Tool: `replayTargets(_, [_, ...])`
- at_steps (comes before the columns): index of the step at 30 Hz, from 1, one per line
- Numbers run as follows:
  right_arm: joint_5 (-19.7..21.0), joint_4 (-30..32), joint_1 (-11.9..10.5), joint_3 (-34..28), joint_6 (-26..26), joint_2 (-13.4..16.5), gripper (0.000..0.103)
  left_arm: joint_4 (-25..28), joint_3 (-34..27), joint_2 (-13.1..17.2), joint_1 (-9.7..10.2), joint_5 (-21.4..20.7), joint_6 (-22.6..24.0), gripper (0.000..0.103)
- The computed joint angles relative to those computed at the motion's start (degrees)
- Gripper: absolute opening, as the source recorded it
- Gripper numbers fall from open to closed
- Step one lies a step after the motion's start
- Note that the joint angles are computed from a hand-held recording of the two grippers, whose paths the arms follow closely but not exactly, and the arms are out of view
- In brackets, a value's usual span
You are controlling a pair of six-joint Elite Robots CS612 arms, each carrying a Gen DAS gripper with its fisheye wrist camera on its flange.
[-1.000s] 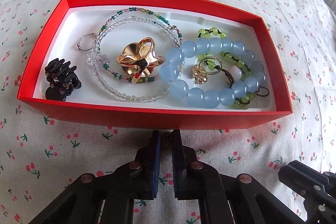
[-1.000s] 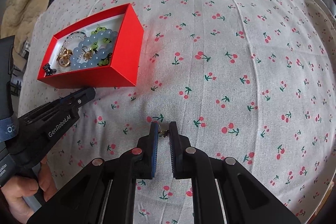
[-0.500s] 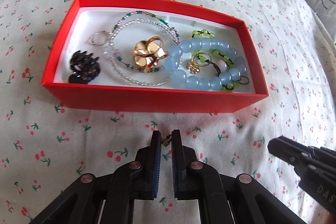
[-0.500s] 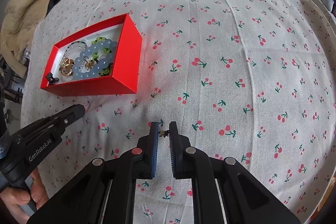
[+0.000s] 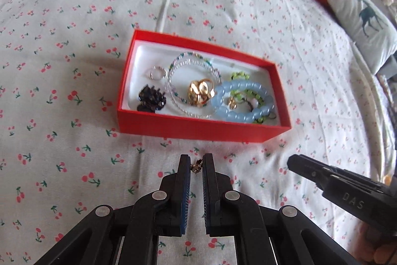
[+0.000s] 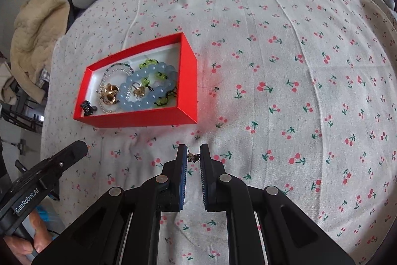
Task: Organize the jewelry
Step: 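Carry both earrings into the red box and open both tools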
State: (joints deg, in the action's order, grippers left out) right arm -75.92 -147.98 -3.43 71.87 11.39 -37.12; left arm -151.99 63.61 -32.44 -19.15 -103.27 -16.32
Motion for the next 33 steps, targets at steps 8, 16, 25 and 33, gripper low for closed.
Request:
replayTargets(8, [3.30,-4.55,0.55,-2.53,3.38,1.48,0.011,-3.25,-2.11,1.20,0.89,-0.55,-3.45,0.004])
replayTargets(16, [3.57,-4.30,0.95,-7.00,7.48,4.21,0.011,-3.26,-7.11,4.45,1.63,-1.61,-7.23,0.004])
replayTargets(25, [1.71,-3.51,1.50,-10.03,8.01,6.28,0.011,-2.02,-10.96,6.92,1.73,-0.85,-8.00,0.005])
replayTargets(33, [1.53,-3.78,1.70,-10.57,7.24,6.63,0.011,-1.81,-11.29,7.09,1.81,-1.45,-8.76,0.027])
